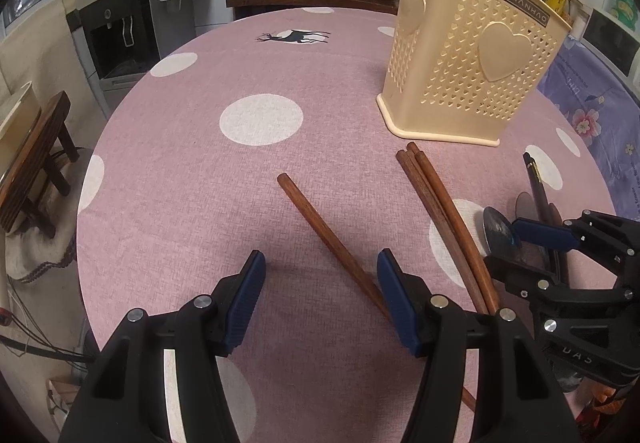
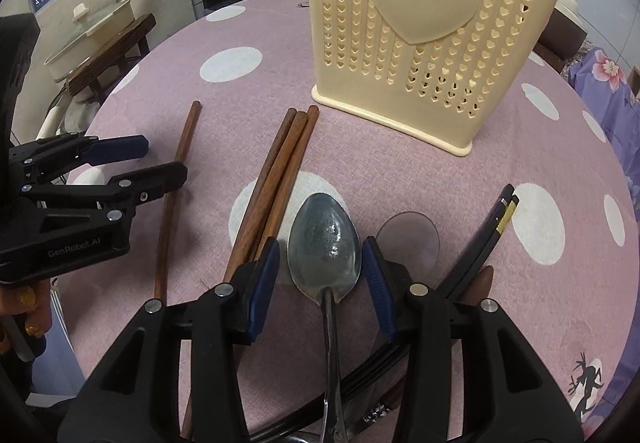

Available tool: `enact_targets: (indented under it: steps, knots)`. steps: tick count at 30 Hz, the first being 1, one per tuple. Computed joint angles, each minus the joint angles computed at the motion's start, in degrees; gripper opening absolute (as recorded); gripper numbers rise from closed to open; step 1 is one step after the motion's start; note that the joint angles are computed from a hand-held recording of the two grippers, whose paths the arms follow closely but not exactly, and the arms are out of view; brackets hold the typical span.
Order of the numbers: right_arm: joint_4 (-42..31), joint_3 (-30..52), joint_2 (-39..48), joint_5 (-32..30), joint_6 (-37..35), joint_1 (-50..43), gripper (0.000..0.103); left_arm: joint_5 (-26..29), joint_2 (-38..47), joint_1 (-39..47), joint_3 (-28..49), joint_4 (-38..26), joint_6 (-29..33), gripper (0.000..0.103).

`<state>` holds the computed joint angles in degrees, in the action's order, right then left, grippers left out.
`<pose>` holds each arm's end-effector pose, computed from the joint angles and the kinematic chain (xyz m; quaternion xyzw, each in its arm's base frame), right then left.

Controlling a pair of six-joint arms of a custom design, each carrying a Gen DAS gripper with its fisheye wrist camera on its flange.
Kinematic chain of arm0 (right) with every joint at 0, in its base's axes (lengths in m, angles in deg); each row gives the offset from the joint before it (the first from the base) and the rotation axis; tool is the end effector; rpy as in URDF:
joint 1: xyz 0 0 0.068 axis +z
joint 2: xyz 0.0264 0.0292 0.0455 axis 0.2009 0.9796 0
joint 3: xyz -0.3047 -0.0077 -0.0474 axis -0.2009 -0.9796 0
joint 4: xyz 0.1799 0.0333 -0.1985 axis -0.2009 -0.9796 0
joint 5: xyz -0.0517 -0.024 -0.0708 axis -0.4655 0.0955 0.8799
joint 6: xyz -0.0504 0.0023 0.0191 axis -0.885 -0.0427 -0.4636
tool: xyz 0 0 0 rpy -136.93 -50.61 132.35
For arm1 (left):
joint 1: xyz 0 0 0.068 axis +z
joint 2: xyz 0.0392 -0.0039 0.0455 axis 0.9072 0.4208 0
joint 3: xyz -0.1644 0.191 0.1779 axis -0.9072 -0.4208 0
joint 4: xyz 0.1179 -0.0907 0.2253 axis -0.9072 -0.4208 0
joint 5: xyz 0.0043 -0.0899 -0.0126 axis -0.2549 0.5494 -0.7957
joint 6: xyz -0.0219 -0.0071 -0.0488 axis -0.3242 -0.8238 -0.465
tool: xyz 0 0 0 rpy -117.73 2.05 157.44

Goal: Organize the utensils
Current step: 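Close the left gripper on the single brown wooden chopstick, then lift the spoon with the right gripper while the left gripper lifts the chopstick toward the holder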

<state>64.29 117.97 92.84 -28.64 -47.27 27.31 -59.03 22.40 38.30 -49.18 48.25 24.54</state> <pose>0.2627 0.0841 0.2090 -0.3638 0.8905 0.1155 0.2477 0.1587 -0.0671 0.2226 -0.1280 0.9461 0.0042 0.2975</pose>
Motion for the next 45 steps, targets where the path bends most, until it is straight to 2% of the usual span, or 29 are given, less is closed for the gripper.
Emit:
enact_targets:
  steps: [4, 7, 11, 17, 25, 27, 30, 35, 45]
  knots:
    - [-0.6, 0.7, 0.6, -0.5, -0.8, 0.0, 0.043, -0.8, 2.6, -0.3, 1.1, 0.2, -0.4, 0.057]
    - [-0.6, 0.7, 0.6, -1.5, -1.7, -1.1, 0.039, -1.3, 5.2, -0.5, 2.4, 0.6, -0.1, 0.052]
    - [-1.1, 0.7, 0.6, -2.3, -2.5, -2.1, 0.039, -2.8, 9.8, -1.4, 4.9, 0.8, 1.2, 0.047]
    - [-2.1, 1.5, 1.0, -2.1, -3.3, -1.9, 0.040, -0.6, 13.2, 0.0, 7.8, 0.7, 3.6, 0.045]
    - [-2.4, 3.0, 2.5, -1.8, -3.9, -0.7, 0.040, 0.3, 14.3, 0.0, 8.7, 1.1, 4.9, 0.036]
    - [-2.3, 2.9, 2.5, -2.1, -4.0, -0.7, 0.039, 0.3, 14.6, 0.4, 8.8, 1.4, 5.4, 0.025]
    - [-1.5, 2.3, 2.2, -2.4, -4.0, -0.7, 0.039, -0.1, 14.9, 0.7, 8.9, 1.6, 5.5, 0.015]
    - [0.1, 1.0, 1.6, -3.1, -3.2, -1.3, 0.038, -0.1, 15.4, 1.5, 9.0, 2.5, 6.3, 0.015]
    - [-0.3, 0.1, -1.0, -9.3, -1.4, -5.3, 0.038, 0.7, 13.2, 2.1, 8.2, 4.6, 5.2, 0.008]
